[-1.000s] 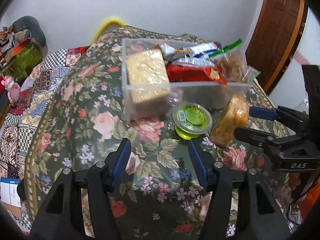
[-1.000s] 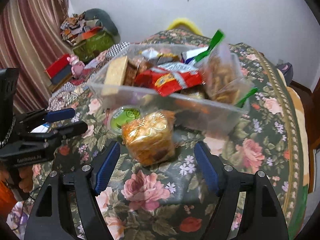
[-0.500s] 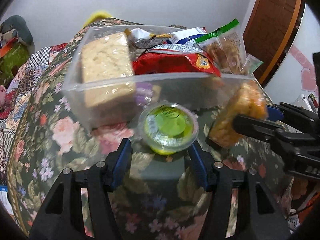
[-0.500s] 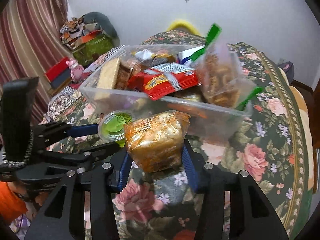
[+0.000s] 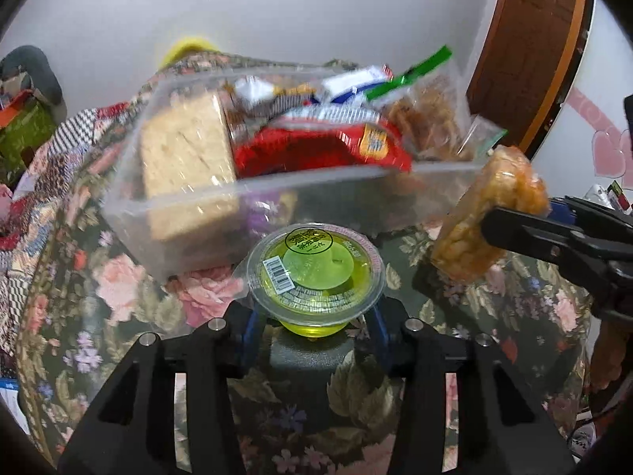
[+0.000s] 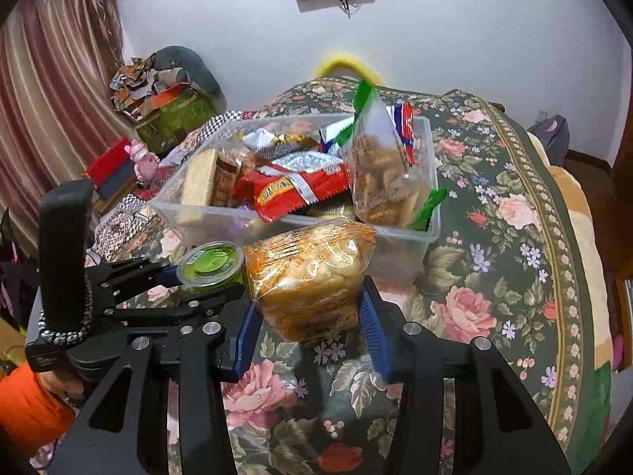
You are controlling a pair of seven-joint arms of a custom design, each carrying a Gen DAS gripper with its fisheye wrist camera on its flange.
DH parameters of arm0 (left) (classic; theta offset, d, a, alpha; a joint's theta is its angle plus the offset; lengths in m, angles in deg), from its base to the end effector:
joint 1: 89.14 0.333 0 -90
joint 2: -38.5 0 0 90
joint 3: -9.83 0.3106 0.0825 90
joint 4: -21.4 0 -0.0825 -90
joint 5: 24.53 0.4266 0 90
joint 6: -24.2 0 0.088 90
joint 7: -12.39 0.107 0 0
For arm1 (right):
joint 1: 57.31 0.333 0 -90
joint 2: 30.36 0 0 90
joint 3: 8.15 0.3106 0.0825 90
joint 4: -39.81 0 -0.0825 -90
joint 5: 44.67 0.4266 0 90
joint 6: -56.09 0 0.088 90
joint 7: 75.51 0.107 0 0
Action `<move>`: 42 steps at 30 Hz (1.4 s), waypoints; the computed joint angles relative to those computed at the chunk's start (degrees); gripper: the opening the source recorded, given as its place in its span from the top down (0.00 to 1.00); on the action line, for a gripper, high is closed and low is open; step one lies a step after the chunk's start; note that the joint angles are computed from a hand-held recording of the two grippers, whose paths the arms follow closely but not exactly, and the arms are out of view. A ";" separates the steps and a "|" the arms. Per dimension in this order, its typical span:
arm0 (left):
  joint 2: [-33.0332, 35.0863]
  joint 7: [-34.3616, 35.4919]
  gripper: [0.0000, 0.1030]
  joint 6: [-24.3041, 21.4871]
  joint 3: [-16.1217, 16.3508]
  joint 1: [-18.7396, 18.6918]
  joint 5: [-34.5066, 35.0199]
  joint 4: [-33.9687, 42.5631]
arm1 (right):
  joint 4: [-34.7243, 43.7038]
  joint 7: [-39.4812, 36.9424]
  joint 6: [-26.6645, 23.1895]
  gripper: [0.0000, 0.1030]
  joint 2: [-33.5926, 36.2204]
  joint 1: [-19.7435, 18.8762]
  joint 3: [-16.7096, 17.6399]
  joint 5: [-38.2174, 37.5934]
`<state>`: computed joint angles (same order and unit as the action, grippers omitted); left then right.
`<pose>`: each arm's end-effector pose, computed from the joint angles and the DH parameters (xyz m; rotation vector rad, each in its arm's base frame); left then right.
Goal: Organize snacks
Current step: 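Grasp the green jelly cup with left tool while right tool grasps orange puffs bag, then lower the jelly cup and puffs bag into the clear box and release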
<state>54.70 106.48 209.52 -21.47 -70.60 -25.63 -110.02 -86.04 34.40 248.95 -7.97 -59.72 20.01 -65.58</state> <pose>0.5878 -0.1274 0.2852 -1.6822 2.0649 -0.8593 0.5506 0.2972 0.2856 -1.9185 1.2953 -0.2931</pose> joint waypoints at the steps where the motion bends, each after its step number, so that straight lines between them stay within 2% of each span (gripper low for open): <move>1: -0.51 0.24 0.56 0.36 -1.83 1.89 -0.06 -0.48 | 0.09 0.08 0.15 0.58 -0.01 -0.53 0.42 -0.25; 6: -2.17 -1.06 0.56 2.02 -13.51 14.48 2.08 -1.88 | 0.45 1.31 1.73 0.58 -1.07 0.10 -0.32 -1.27; 9: -1.98 -2.95 0.56 2.32 -15.19 16.80 4.29 -0.45 | 1.37 2.09 2.35 0.58 -1.36 1.62 -1.89 -1.92; 11: -1.36 -4.40 0.56 2.02 -18.31 19.98 5.85 0.31 | 2.41 2.38 2.43 0.58 -1.23 2.85 -3.10 -2.12; 12: -1.09 -5.06 0.56 1.64 -18.37 19.89 6.39 1.02 | 3.06 2.38 2.42 0.58 -1.09 3.63 -3.82 -2.01; 14: -0.37 -4.65 0.56 0.93 -17.37 18.97 6.46 2.75 | 4.48 2.33 2.15 0.58 -0.50 4.38 -4.46 -2.12; 16: -0.12 -5.24 0.56 0.37 -10.92 12.51 6.61 5.16 | 6.40 2.27 1.14 0.58 0.78 2.90 -2.75 -3.31; 17: -0.10 -4.95 0.56 0.33 -9.37 10.94 6.09 5.68 | 7.67 1.88 0.42 0.58 1.65 2.10 -1.73 -3.82; 18: 0.05 -4.99 0.56 0.24 -6.15 7.74 5.52 6.82 | 8.65 1.16 -0.16 0.58 2.18 2.39 -1.76 -3.50; 21: 1.13 -4.61 0.56 -0.34 0.09 1.70 3.86 9.65 | 10.95 -1.58 -1.06 0.58 3.30 4.70 -3.39 -1.27; 25: 3.66 -1.98 0.56 -1.85 -0.80 2.25 0.86 12.89 | 13.76 -4.98 -2.88 0.58 5.41 4.72 -2.49 1.02; 26: 4.17 -1.45 0.56 -2.19 -0.09 1.48 0.34 13.64 | 14.47 -5.75 -3.31 0.58 5.88 5.08 -2.71 1.76; 29: 5.15 -0.37 0.55 -3.95 3.86 -2.58 -0.67 15.81 | 16.80 -7.64 -5.00 0.58 7.29 6.44 -3.67 4.28; 31: 5.37 -0.91 0.55 -5.77 7.87 -6.41 -1.21 17.10 | 17.98 -8.87 -6.63 0.57 7.72 7.05 -4.06 5.77; 32: 5.41 -0.71 0.54 -5.92 8.56 -7.07 -1.86 17.23 | 18.23 -8.77 -6.93 0.57 7.31 9.38 -6.50 6.93; 34: 5.98 2.04 0.52 -6.99 5.15 -3.96 -5.11 17.41 | 17.77 -10.12 -6.63 0.55 6.90 9.31 -6.34 8.18; 37: 4.86 4.83 0.49 -4.79 2.68 -1.91 -8.72 15.57 | 15.96 -11.92 -5.10 0.52 5.37 9.88 -6.99 10.16; 38: 4.10 6.20 0.48 -3.76 0.83 -0.33 -9.80 14.50 | 15.36 -12.60 -4.69 0.51 4.91 9.62 -6.70 10.76; 40: 2.56 7.51 0.48 -2.63 -0.57 0.71 -10.70 12.91 | 13.78 -13.65 -3.91 0.51 3.84 8.39 -5.35 11.44; 42: 0.09 7.91 0.48 -0.98 -1.21 1.04 -10.96 10.54 | 12.04 -14.01 -3.05 0.51 2.32 8.62 -5.63 11.98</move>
<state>54.79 114.39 208.54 -22.68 -69.56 -36.59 -99.48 -74.00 20.40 245.90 -5.65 -51.10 14.38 -53.61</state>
